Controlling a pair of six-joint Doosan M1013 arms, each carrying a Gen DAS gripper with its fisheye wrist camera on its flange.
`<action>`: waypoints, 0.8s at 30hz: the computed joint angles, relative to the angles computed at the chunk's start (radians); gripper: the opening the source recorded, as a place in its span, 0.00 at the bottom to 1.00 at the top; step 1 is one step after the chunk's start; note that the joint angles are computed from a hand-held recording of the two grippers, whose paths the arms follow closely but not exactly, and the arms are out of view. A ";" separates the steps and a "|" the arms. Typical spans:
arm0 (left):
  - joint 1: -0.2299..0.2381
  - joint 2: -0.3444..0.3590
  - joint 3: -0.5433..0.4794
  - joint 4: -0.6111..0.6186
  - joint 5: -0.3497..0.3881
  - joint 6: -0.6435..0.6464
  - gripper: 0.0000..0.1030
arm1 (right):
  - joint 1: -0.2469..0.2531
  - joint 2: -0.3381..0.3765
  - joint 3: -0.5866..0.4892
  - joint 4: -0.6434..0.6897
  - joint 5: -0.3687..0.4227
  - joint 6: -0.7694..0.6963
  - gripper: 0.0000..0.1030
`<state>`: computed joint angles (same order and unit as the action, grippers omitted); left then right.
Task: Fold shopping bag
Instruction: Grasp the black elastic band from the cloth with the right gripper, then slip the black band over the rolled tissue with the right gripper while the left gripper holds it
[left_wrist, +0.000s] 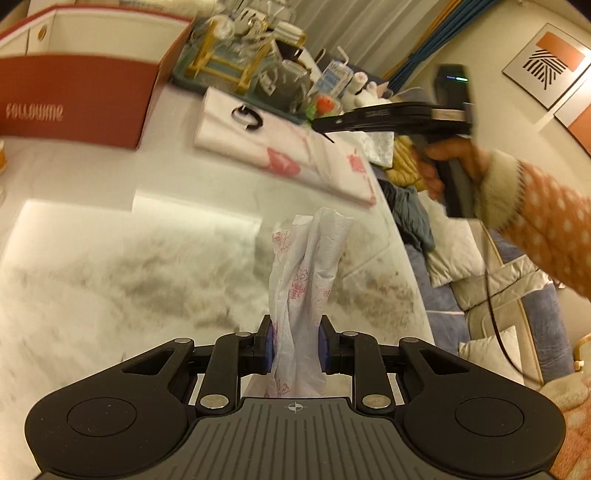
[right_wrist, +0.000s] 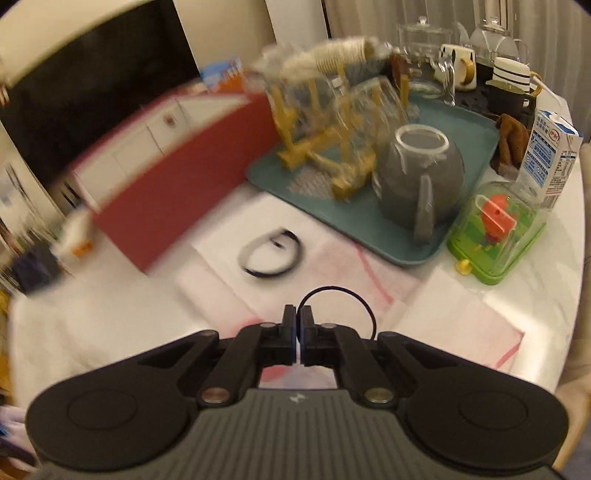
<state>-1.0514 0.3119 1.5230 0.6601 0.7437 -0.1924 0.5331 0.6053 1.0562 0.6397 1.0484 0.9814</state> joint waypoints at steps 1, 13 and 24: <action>-0.004 -0.004 0.001 0.012 0.005 0.004 0.23 | -0.011 -0.015 0.018 0.074 0.014 -0.019 0.00; -0.043 0.018 -0.093 0.060 0.148 0.288 0.23 | -0.013 -0.101 0.080 0.343 0.383 -0.069 0.01; -0.069 0.033 -0.118 0.112 0.196 0.262 0.23 | -0.018 -0.157 0.120 0.258 0.439 -0.089 0.01</action>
